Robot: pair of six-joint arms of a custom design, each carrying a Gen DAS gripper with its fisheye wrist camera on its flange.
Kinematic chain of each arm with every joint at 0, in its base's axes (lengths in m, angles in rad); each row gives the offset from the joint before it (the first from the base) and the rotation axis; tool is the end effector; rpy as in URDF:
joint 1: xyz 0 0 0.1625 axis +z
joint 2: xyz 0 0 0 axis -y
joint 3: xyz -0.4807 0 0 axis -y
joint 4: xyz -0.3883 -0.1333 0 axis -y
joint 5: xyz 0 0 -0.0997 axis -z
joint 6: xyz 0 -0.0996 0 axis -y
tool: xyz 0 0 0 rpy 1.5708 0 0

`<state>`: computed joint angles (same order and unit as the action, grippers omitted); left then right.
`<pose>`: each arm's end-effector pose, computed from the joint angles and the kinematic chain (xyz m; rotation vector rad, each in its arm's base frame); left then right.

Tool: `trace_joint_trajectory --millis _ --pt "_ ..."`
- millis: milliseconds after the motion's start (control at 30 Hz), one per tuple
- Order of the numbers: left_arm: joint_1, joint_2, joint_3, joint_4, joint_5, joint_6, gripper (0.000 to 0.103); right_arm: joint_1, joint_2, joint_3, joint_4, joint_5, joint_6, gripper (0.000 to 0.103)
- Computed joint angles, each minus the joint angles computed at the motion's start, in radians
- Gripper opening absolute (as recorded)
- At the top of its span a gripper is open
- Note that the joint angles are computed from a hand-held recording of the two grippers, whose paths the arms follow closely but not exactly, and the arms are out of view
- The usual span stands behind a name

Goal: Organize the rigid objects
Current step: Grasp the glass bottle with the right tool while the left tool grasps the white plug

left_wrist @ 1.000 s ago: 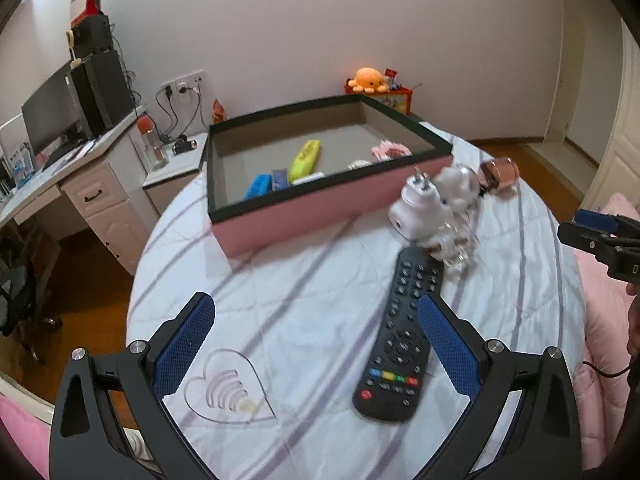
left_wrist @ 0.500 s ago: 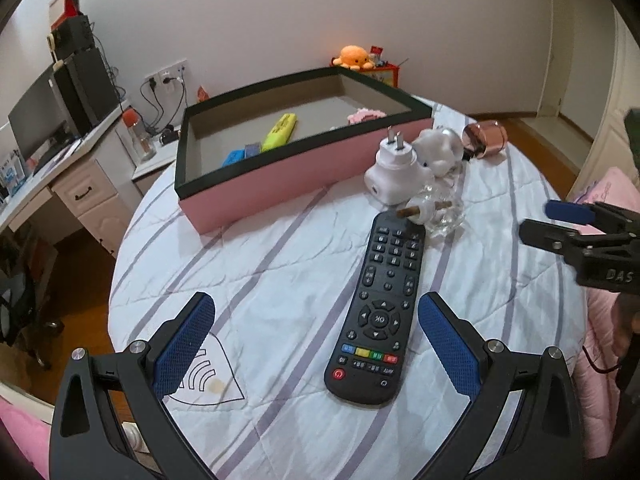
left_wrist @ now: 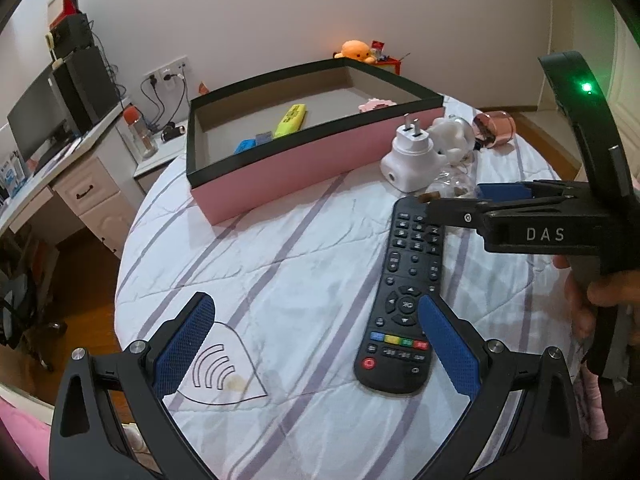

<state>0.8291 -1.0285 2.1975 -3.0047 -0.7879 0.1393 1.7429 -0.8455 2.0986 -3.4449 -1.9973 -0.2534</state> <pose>-0.1976 -0.5170 0.1748 0.9049 2.2294 -0.5998 0.1890 -0.5498 0.1376 0.3699 -2.5624 0.8053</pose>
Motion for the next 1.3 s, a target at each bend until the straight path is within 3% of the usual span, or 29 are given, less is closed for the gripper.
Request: trace_joint_trajectory --millis 67,100,267,667,867,1000,1300 --pt "0.006 0.001 -0.004 0.001 -0.003 0.004 0.103 -0.006 -0.002 -0.004 0.009 0.018 -0.007 0.073" --pt "0.008 0.002 -0.006 0.002 -0.004 0.004 0.103 -0.011 -0.005 -0.004 0.02 0.03 -0.011 0.06" --pt "0.01 0.015 -0.018 0.005 -0.009 0.011 0.103 -0.024 -0.016 0.005 0.013 0.049 -0.021 0.059" --pt "0.0 0.104 -0.135 0.072 -0.095 -0.033 0.103 -0.033 -0.078 0.104 -0.154 -0.156 -0.094 0.059" --pt "0.0 0.197 -0.261 0.169 -0.079 -0.102 0.103 -0.087 -0.136 0.154 -0.178 -0.099 -0.098 0.059" --pt "0.014 0.233 -0.328 0.208 -0.103 -0.161 0.103 -0.101 -0.144 0.15 -0.162 -0.061 -0.114 0.059" --pt "0.036 0.298 -0.429 0.297 -0.069 -0.28 0.103 -0.123 -0.146 0.145 -0.154 -0.01 -0.153 0.06"
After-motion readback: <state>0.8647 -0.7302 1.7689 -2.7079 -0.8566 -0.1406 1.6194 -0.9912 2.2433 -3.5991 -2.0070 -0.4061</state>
